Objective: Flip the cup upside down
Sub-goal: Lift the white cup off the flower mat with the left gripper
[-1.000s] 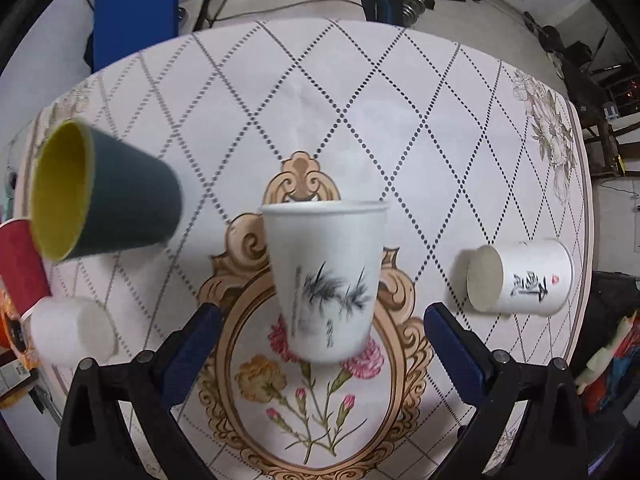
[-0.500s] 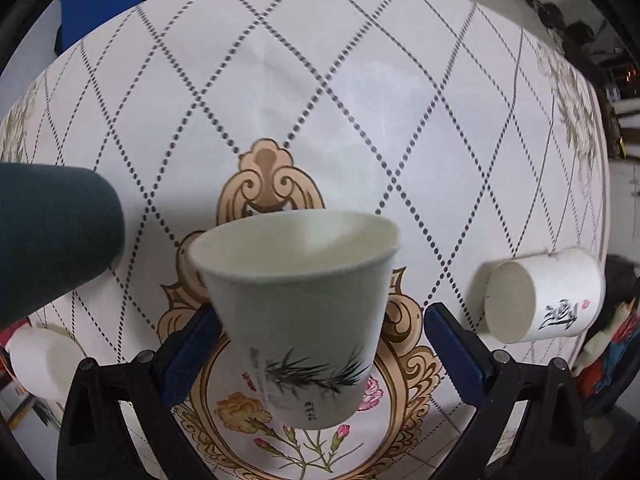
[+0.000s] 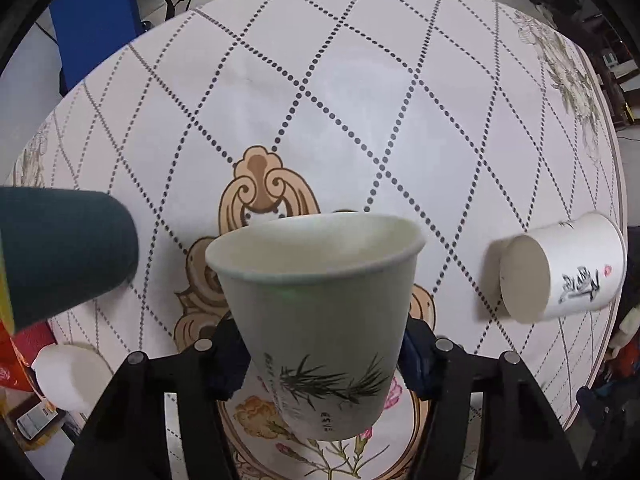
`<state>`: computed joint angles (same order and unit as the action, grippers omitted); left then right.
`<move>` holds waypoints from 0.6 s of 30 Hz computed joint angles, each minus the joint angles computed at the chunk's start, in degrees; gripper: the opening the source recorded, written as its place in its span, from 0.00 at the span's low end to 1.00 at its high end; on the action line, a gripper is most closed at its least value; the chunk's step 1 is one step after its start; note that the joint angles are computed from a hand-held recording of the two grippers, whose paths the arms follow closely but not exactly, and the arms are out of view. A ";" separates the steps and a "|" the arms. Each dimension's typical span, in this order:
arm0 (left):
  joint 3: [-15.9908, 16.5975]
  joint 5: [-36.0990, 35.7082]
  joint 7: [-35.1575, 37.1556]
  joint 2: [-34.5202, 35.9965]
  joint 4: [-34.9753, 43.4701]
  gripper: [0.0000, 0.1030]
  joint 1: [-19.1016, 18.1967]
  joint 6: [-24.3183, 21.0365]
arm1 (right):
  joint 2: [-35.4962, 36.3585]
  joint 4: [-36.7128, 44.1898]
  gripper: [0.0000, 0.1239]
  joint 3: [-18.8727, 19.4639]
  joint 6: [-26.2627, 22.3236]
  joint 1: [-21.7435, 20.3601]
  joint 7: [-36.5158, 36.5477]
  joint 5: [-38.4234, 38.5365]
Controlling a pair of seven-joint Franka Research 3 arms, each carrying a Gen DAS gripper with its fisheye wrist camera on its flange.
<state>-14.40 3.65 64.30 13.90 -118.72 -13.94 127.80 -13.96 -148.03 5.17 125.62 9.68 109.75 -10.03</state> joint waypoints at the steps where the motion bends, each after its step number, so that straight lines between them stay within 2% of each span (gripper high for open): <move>1: -0.23 -0.26 -0.29 -0.47 0.14 0.57 -0.18 -0.35 | -0.18 -0.18 0.83 0.00 0.08 0.09 0.02 0.24; 4: -0.38 -1.98 0.82 -1.60 -0.33 0.56 0.35 -0.38 | -1.66 -0.93 0.83 -0.08 -0.14 0.21 -0.58 0.82; 9: -0.94 -5.80 1.30 -7.89 -6.33 0.56 -0.10 0.13 | -6.08 -3.61 0.83 -0.09 -0.71 0.13 -2.35 2.41; 18: -1.35 -11.15 -1.46 -21.22 -19.37 0.56 -4.81 -0.68 | -19.24 -12.04 0.83 0.42 -3.36 0.12 -6.20 6.66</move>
<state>-15.75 -7.50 62.84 -7.33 -138.08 -18.75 127.12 -33.21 -160.07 5.59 122.27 9.80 103.54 -3.36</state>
